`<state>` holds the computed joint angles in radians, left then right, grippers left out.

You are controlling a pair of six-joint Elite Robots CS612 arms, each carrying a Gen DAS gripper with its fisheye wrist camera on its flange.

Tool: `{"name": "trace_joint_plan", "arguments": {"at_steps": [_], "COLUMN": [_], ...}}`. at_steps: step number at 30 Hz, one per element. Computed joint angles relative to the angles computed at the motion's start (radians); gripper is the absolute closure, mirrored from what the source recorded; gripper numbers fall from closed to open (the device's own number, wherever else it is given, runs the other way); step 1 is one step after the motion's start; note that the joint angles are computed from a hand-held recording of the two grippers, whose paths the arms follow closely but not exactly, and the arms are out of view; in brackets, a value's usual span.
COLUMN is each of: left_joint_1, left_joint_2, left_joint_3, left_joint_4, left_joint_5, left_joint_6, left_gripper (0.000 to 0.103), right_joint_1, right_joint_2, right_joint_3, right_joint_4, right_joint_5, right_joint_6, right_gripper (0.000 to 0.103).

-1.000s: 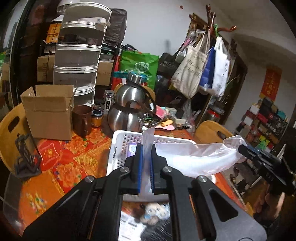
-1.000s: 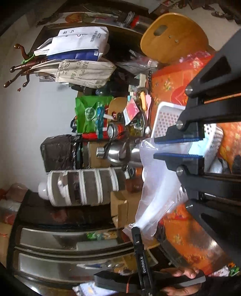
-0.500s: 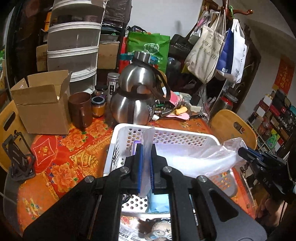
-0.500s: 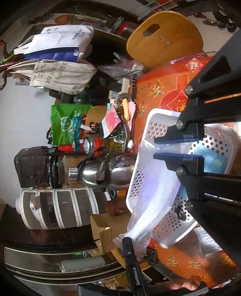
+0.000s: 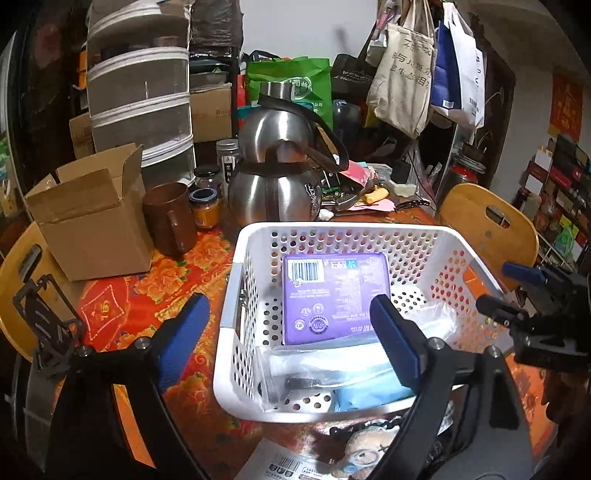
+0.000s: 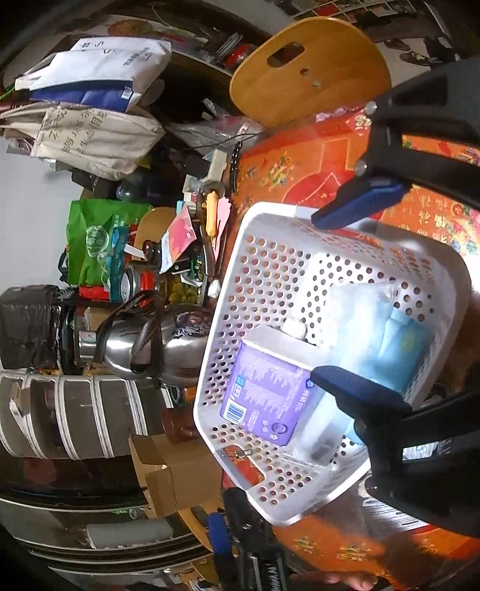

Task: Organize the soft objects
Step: 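Move both grippers to the black knit glove and grasp it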

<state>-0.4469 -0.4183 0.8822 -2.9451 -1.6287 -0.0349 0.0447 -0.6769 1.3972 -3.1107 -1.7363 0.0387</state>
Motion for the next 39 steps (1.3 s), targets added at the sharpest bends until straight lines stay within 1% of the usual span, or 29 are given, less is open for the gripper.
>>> {"name": "trace_joint_plan", "arguments": {"at_steps": [2, 4, 6, 10, 13, 16, 18, 22, 24, 26, 28, 31, 33, 35, 38, 39], "left_joint_1": [-0.002, -0.001, 0.001, 0.007, 0.008, 0.010, 0.015, 0.020, 0.024, 0.030, 0.033, 0.021, 0.011, 0.005, -0.011, -0.016], "left_joint_2": [-0.008, -0.015, -0.023, -0.044, -0.069, -0.099, -0.123, -0.163, -0.178, -0.184, -0.185, -0.188, -0.191, -0.189, -0.186, -0.185], "left_joint_3": [0.017, 0.037, 0.057, 0.115, 0.183, 0.266, 0.331, 0.451, 0.507, 0.549, 0.577, 0.619, 0.631, 0.627, 0.626, 0.626], "left_joint_4": [-0.009, -0.021, -0.026, -0.071, -0.133, -0.205, -0.256, -0.308, -0.307, -0.298, -0.300, -0.307, -0.298, -0.279, -0.267, -0.262], "left_joint_5": [0.010, 0.007, 0.004, -0.015, -0.015, -0.023, -0.041, -0.058, -0.073, -0.111, -0.140, -0.111, -0.100, -0.109, -0.100, -0.094], "left_joint_6": [0.007, 0.005, 0.003, -0.002, -0.002, -0.006, -0.019, -0.042, -0.062, -0.084, -0.087, -0.058, -0.017, 0.011, 0.036, 0.041], "left_gripper": [0.014, 0.014, 0.014, 0.014, 0.014, 0.014, 0.012, 0.011, 0.011, 0.011, 0.011, 0.011, 0.011, 0.012, 0.017, 0.025], "right_joint_1": [-0.005, -0.008, -0.008, -0.007, -0.005, -0.004, -0.002, -0.004, -0.004, -0.003, 0.006, 0.018, 0.033, 0.038, 0.047, 0.047], "right_joint_2": [-0.004, -0.008, -0.013, -0.026, -0.037, -0.052, -0.063, -0.080, -0.082, -0.075, -0.068, -0.059, -0.053, -0.045, -0.030, -0.026], "right_joint_3": [0.008, 0.016, 0.028, 0.072, 0.114, 0.174, 0.213, 0.304, 0.334, 0.356, 0.362, 0.361, 0.356, 0.342, 0.307, 0.297], "right_joint_4": [-0.010, -0.013, -0.024, -0.073, -0.117, -0.202, -0.254, -0.341, -0.338, -0.330, -0.295, -0.259, -0.240, -0.220, -0.160, -0.137], "right_joint_5": [0.030, 0.043, 0.044, 0.046, 0.058, 0.081, 0.084, 0.150, 0.184, 0.225, 0.233, 0.246, 0.224, 0.226, 0.207, 0.215], "right_joint_6": [0.018, 0.035, 0.043, 0.067, 0.079, 0.088, 0.104, 0.137, 0.160, 0.182, 0.182, 0.166, 0.138, 0.122, 0.112, 0.106], "right_gripper": [0.027, 0.027, 0.027, 0.027, 0.027, 0.027, 0.027, 0.027, 0.027, 0.027, 0.027, 0.027, 0.027, 0.027, 0.028, 0.033]}}
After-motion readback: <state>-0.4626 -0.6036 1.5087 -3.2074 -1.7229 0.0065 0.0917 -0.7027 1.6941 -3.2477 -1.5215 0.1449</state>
